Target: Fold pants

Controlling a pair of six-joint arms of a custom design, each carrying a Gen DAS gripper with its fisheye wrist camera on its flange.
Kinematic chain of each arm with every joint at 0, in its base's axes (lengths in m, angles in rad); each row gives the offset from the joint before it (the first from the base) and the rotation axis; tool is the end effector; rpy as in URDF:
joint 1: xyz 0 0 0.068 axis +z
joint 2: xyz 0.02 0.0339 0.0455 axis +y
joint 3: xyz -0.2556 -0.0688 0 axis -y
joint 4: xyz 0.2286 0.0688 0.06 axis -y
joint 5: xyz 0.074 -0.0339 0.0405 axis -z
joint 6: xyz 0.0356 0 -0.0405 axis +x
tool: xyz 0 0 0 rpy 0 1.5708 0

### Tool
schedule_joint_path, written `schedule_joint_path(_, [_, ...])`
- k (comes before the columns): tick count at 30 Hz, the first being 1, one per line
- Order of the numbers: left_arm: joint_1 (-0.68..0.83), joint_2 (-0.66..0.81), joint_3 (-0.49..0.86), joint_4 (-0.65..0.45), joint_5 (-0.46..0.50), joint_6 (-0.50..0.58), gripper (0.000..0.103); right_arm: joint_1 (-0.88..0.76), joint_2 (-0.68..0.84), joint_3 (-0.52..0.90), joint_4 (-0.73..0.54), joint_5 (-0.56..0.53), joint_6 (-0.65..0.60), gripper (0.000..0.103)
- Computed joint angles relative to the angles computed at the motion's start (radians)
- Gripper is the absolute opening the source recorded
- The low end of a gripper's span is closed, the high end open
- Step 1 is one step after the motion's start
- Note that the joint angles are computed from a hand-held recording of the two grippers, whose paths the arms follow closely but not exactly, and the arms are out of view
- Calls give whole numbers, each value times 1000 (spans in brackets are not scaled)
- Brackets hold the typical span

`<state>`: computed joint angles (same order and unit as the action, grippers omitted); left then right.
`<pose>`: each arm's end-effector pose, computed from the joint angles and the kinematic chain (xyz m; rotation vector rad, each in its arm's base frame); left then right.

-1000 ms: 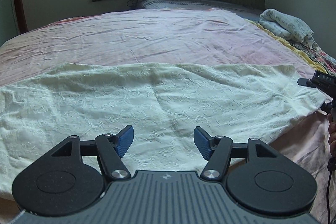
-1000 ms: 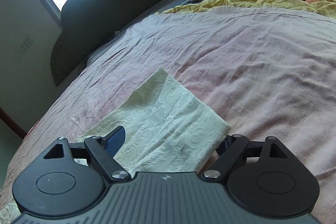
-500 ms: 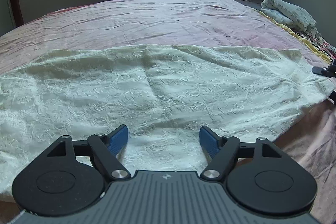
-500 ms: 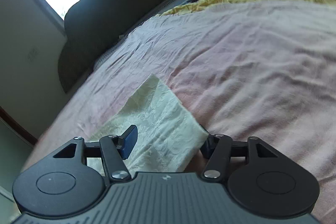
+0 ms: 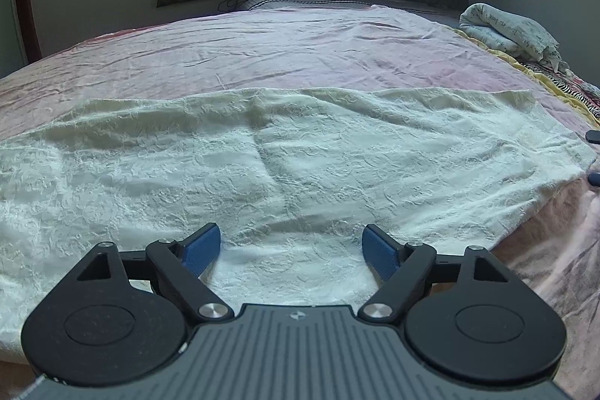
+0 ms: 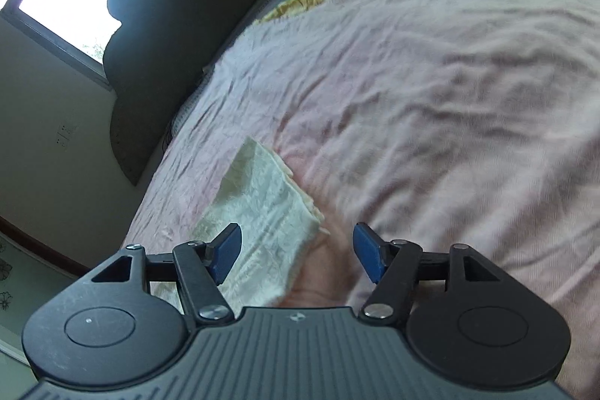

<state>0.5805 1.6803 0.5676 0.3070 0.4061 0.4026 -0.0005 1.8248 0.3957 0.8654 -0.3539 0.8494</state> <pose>0.2391 0.1400 0.1121 -0.0145 2.2952 0.0192 0.2667 0.0122 0.0857 0.7137 2.1058 0.8626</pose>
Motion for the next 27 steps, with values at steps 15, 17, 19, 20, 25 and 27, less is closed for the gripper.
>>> schedule_joint_path(15, [5, 5, -28, 51, 12, 11, 86, 79, 189, 81, 230, 33, 122, 76])
schedule_joint_path(17, [6, 4, -31, 56, 14, 9, 87, 94, 177, 85, 199, 64, 90, 75])
schedule_joint_path(19, [7, 4, -32, 56, 16, 9, 87, 109, 170, 99, 174, 107, 79, 71])
schedule_joint_path(20, [7, 4, -31, 56, 17, 10, 87, 116, 160, 119, 128, 130, 55, 64])
schedule_joint_path(25, [6, -2, -24, 36, 11, 10, 88, 216, 109, 190, -57, 330, -146, 25])
schedule_joint_path(27, [4, -23, 5, -36, 8, 3, 83, 242, 95, 201, -96, 382, -202, 24])
